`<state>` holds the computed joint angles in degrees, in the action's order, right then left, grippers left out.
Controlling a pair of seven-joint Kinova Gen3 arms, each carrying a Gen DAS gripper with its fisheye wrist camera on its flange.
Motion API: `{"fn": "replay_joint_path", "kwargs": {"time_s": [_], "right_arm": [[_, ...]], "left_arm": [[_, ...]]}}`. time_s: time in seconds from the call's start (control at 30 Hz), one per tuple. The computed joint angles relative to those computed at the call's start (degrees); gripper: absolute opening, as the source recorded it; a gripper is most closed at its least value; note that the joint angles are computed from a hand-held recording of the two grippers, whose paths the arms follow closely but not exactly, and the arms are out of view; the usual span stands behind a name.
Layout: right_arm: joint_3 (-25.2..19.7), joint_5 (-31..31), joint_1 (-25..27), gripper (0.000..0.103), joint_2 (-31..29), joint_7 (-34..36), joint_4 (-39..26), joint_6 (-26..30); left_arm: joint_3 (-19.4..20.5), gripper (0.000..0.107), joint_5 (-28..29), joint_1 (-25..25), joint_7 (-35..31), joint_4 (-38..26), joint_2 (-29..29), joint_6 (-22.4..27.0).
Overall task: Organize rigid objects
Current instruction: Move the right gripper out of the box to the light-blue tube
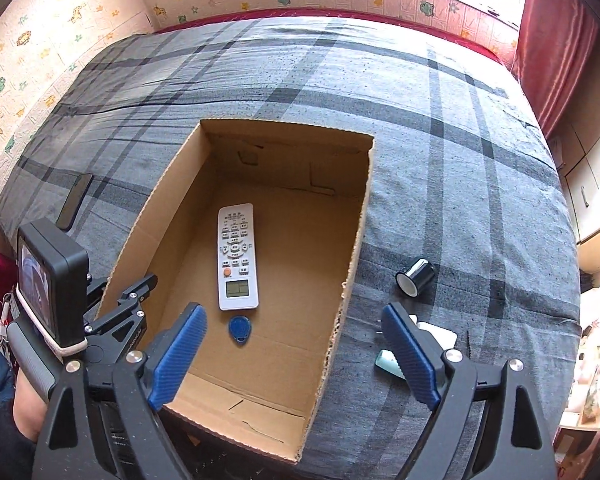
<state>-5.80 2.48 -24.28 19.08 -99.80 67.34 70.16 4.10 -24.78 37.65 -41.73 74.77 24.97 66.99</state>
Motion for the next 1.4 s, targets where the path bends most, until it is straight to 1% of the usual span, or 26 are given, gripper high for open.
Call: {"fn": "replay_joint_path", "kwargs": {"time_s": [0.07, 0.2, 0.53, 0.83, 1.0, 1.17, 1.4], "right_arm": [[0.5, 0.2, 0.6, 0.100, -0.5, -0.4, 0.4, -0.3], [1.3, 0.9, 1.8, 0.103, -1.1, -1.5, 0.9, -0.3], [2.7, 2.0, 5.6, 0.103, -1.3, -3.7, 3.0, 0.1], [3.0, -1.1, 9.6, 0.103, -0.1, -4.0, 6.3, -0.1], [3.0, -1.7, 10.5, 0.103, 1.1, -4.1, 8.4, -1.0], [2.7, -4.5, 12.2, 0.103, 2.8, -2.9, 9.7, -1.2], [3.1, -5.1, 12.6, 0.103, 5.4, -3.5, 10.7, -1.5]], "left_arm": [[0.0, 0.013, 0.0, 0.0, 0.0, 0.0, 0.0, 0.0], [0.0, 0.013, 0.0, 0.0, 0.0, -0.1, 0.0, 0.1], [0.0, 0.013, 0.0, 0.0, -0.1, -0.3, 0.1, 0.3], [0.0, 0.013, 0.0, 0.0, -0.2, -0.4, 0.2, 0.5], [0.0, 0.013, 0.0, 0.1, -0.2, -0.5, 0.2, 0.5], [0.0, 0.013, 0.0, 0.1, -0.2, -0.5, 0.2, 0.5], [-0.1, 0.013, 0.0, 0.1, -0.2, -0.6, 0.3, 0.6]]}}
